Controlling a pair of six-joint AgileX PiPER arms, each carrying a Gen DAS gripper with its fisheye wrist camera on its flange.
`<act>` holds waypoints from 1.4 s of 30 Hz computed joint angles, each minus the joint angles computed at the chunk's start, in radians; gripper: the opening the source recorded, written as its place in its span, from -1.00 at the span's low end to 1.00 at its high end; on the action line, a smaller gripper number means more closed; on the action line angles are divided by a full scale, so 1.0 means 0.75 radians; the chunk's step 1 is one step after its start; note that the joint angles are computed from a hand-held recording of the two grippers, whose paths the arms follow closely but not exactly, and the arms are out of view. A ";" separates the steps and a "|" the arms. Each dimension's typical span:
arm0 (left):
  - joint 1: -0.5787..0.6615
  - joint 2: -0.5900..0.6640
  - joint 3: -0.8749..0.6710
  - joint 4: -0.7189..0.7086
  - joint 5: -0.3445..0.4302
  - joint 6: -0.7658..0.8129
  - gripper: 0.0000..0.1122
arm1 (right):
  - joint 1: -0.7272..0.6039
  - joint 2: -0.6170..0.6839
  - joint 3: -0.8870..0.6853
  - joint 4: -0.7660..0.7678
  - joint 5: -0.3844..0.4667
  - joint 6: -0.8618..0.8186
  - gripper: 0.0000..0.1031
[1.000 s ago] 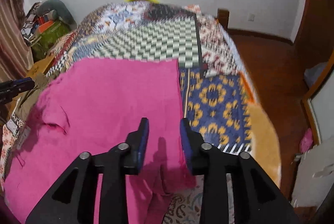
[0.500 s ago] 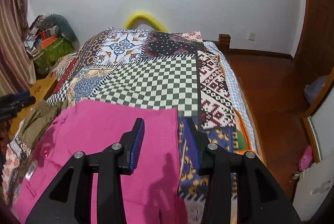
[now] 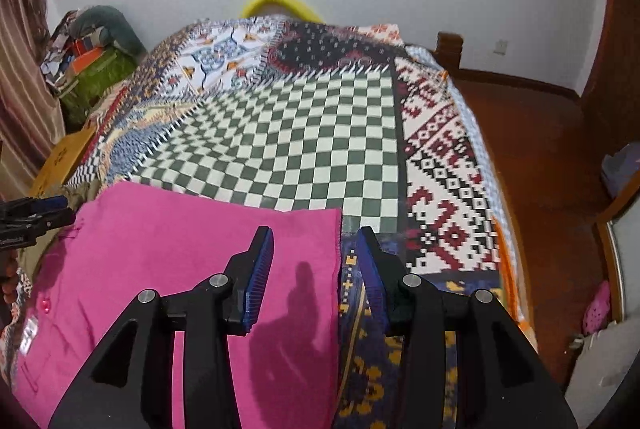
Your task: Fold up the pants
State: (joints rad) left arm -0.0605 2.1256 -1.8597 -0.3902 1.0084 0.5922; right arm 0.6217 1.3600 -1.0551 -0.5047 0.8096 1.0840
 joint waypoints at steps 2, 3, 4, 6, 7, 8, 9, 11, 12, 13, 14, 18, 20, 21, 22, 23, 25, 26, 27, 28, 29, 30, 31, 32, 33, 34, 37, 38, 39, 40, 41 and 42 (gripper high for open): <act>0.002 0.028 -0.017 -0.013 0.013 -0.002 0.13 | -0.042 0.028 0.009 0.036 -0.046 -0.046 -0.24; 0.002 0.040 -0.028 -0.018 0.022 -0.003 0.13 | -0.063 0.039 0.012 0.061 -0.064 -0.078 -0.24; 0.003 0.053 -0.040 -0.022 0.031 -0.002 0.13 | -0.083 0.054 0.017 0.087 -0.090 -0.107 -0.24; 0.004 0.082 -0.074 -0.026 0.058 -0.005 0.13 | -0.106 0.076 0.022 0.123 -0.118 -0.151 -0.24; 0.005 0.095 -0.091 -0.033 0.071 -0.005 0.13 | -0.118 0.089 0.022 0.143 -0.129 -0.179 -0.24; 0.007 0.105 -0.104 -0.037 0.080 -0.005 0.13 | -0.125 0.103 0.022 0.158 -0.139 -0.205 -0.24; 0.008 0.117 -0.120 -0.042 0.090 -0.006 0.13 | -0.128 0.115 0.023 0.169 -0.145 -0.223 -0.24; 0.011 0.142 -0.153 -0.054 0.118 -0.007 0.09 | -0.127 0.130 0.021 0.151 -0.154 -0.224 -0.24; 0.015 0.154 -0.168 -0.066 0.135 -0.004 0.07 | -0.127 0.133 0.023 0.146 -0.159 -0.226 -0.24; 0.014 0.160 -0.175 -0.071 0.141 -0.005 0.06 | -0.128 0.137 0.022 0.142 -0.162 -0.231 -0.24; 0.016 0.158 -0.171 -0.080 0.137 0.004 -0.01 | -0.132 0.140 0.020 0.143 -0.166 -0.238 -0.24; 0.008 0.143 -0.153 -0.108 0.132 0.069 -0.36 | -0.140 0.169 -0.001 0.160 -0.179 -0.281 -0.24; -0.009 0.124 -0.126 -0.081 0.096 0.075 -0.53 | -0.124 0.188 -0.019 0.132 -0.159 -0.271 -0.28; -0.012 0.124 -0.129 -0.079 0.098 0.077 -0.56 | -0.116 0.197 -0.029 0.121 -0.146 -0.268 -0.47; -0.015 0.123 -0.129 -0.072 0.093 0.073 -0.60 | -0.109 0.210 -0.046 0.119 -0.129 -0.276 -0.58; -0.015 0.123 -0.130 -0.069 0.092 0.070 -0.67 | -0.107 0.213 -0.052 0.124 -0.124 -0.286 -0.77; -0.010 0.120 -0.130 -0.076 0.093 0.069 -0.72 | -0.102 0.218 -0.060 0.123 -0.120 -0.282 -0.84; -0.006 0.118 -0.132 -0.082 0.097 0.071 -0.75 | -0.094 0.224 -0.067 0.097 -0.109 -0.257 -0.86; -0.002 0.113 -0.126 -0.086 0.093 0.075 -0.78 | -0.089 0.221 -0.064 0.086 -0.110 -0.245 -0.88; 0.002 0.103 -0.113 -0.089 0.083 0.080 -0.81 | -0.081 0.213 -0.057 0.064 -0.114 -0.219 -0.89; 0.004 0.095 -0.109 -0.091 0.078 0.081 -0.83 | -0.070 0.197 -0.044 0.036 -0.118 -0.186 -0.90; 0.006 0.085 -0.101 -0.095 0.071 0.083 -0.84 | -0.063 0.189 -0.042 0.015 -0.117 -0.164 -0.91; 0.009 0.073 -0.096 -0.101 0.063 0.088 -0.85 | -0.050 0.178 -0.044 -0.019 -0.107 -0.135 -0.91; 0.010 0.062 -0.095 -0.100 0.054 0.087 -0.86 | -0.042 0.177 -0.054 -0.037 -0.097 -0.121 -0.92; 0.012 0.052 -0.098 -0.102 0.049 0.086 -0.86 | -0.038 0.170 -0.062 -0.048 -0.085 -0.118 -0.93; 0.015 0.043 -0.104 -0.110 0.047 0.085 -0.86 | -0.036 0.163 -0.077 -0.064 -0.070 -0.110 -0.93; 0.024 0.027 -0.145 -0.126 0.057 0.066 -0.87 | -0.029 0.139 -0.110 -0.115 -0.038 -0.064 -0.93; 0.024 0.019 -0.152 -0.126 0.054 0.062 -0.87 | -0.029 0.129 -0.116 -0.129 -0.035 -0.049 -0.94; 0.018 0.015 -0.162 -0.106 0.055 0.053 -0.87 | -0.024 0.120 -0.122 -0.146 -0.030 -0.025 -0.94; 0.012 0.011 -0.169 -0.086 0.056 0.047 -0.87 | -0.017 0.107 -0.129 -0.164 -0.024 -0.001 -0.94; 0.010 -0.001 -0.162 -0.076 0.054 0.046 -0.87 | -0.009 0.102 -0.137 -0.173 -0.016 0.010 -0.94; 0.009 -0.012 -0.154 -0.075 0.054 0.049 -0.87 | -0.002 0.103 -0.151 -0.172 -0.007 0.010 -0.94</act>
State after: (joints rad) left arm -0.0534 2.1169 -1.9748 -0.4464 1.0487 0.6289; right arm 0.6201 1.4373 -1.1682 -0.6336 0.8041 1.0912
